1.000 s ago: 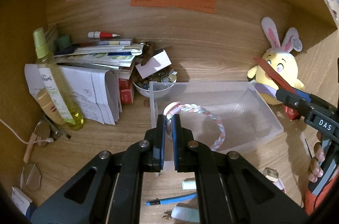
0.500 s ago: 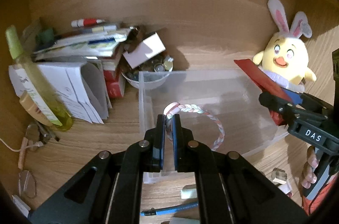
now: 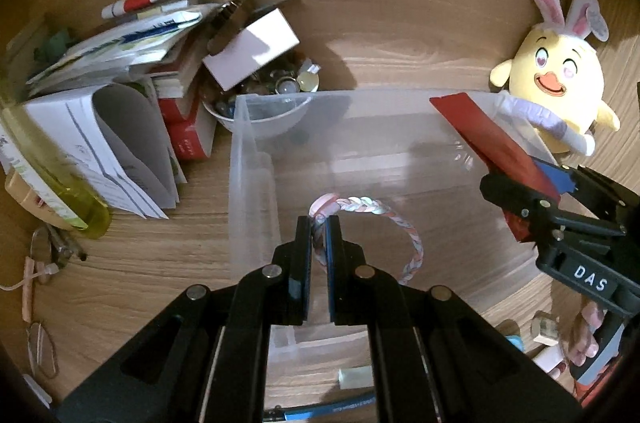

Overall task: Organize objects
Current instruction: 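Carry the red pouch with the right tool while the left tool carries the bracelet over the clear bin, then open the right tool to drop the pouch while the left tool releases the bracelet into the bin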

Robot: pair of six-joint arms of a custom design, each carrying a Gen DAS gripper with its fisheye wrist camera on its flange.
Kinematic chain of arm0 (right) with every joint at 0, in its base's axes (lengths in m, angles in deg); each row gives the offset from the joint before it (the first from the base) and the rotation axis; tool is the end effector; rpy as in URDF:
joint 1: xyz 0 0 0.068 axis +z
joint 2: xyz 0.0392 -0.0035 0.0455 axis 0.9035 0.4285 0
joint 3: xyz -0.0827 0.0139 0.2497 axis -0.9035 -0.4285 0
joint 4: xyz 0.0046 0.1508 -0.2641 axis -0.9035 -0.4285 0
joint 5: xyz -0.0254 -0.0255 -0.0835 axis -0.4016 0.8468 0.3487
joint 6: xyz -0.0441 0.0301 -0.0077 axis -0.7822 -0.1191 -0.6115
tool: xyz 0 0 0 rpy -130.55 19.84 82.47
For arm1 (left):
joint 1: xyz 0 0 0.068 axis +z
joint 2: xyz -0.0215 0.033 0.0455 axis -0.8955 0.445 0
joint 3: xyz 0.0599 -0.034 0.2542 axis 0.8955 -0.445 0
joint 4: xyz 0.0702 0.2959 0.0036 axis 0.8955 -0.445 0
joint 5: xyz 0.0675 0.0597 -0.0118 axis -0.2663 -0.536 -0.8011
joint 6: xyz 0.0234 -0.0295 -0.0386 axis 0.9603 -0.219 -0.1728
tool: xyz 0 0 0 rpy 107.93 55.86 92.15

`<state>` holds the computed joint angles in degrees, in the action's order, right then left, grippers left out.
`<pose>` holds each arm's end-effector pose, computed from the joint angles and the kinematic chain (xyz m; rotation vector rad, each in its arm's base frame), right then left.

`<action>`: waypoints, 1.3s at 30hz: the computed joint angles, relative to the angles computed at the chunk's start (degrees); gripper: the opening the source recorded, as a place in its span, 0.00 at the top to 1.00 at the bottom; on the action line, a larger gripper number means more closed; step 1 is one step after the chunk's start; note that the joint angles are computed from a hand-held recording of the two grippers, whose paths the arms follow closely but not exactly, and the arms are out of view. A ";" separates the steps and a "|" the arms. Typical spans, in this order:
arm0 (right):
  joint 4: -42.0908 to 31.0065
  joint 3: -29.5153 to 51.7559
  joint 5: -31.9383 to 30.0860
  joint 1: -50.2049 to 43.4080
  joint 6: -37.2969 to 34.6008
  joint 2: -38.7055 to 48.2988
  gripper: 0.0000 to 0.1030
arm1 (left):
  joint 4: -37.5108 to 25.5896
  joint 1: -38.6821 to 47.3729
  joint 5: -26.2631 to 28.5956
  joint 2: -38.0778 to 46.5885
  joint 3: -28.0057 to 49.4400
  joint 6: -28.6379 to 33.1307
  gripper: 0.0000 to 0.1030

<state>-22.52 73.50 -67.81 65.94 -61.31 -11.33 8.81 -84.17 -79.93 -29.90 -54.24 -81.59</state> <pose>0.2464 0.0171 0.1112 -0.3765 2.3472 0.3194 0.2151 -0.0763 0.1267 0.1105 2.4754 -0.1067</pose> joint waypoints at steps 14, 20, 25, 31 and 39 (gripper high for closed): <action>1.71 -1.25 5.16 2.73 -0.68 -0.09 0.50 | 0.28 -2.31 -2.60 2.88 1.12 -0.38 0.94; 1.17 -1.33 3.26 1.90 -0.58 -0.48 0.50 | -0.70 -2.97 -3.50 2.60 1.49 -0.59 0.86; -0.93 -0.93 0.79 0.74 -0.73 -1.22 0.44 | -2.04 -2.98 -3.64 -0.69 0.96 -0.37 0.67; -3.72 -2.23 -0.15 0.01 -0.76 -7.51 0.27 | -5.60 -3.89 -5.16 -9.23 -0.94 0.27 0.46; -10.60 -4.35 -0.48 -1.43 -2.55 -19.06 0.18 | -11.24 -4.58 -5.36 -19.97 -2.75 0.20 0.29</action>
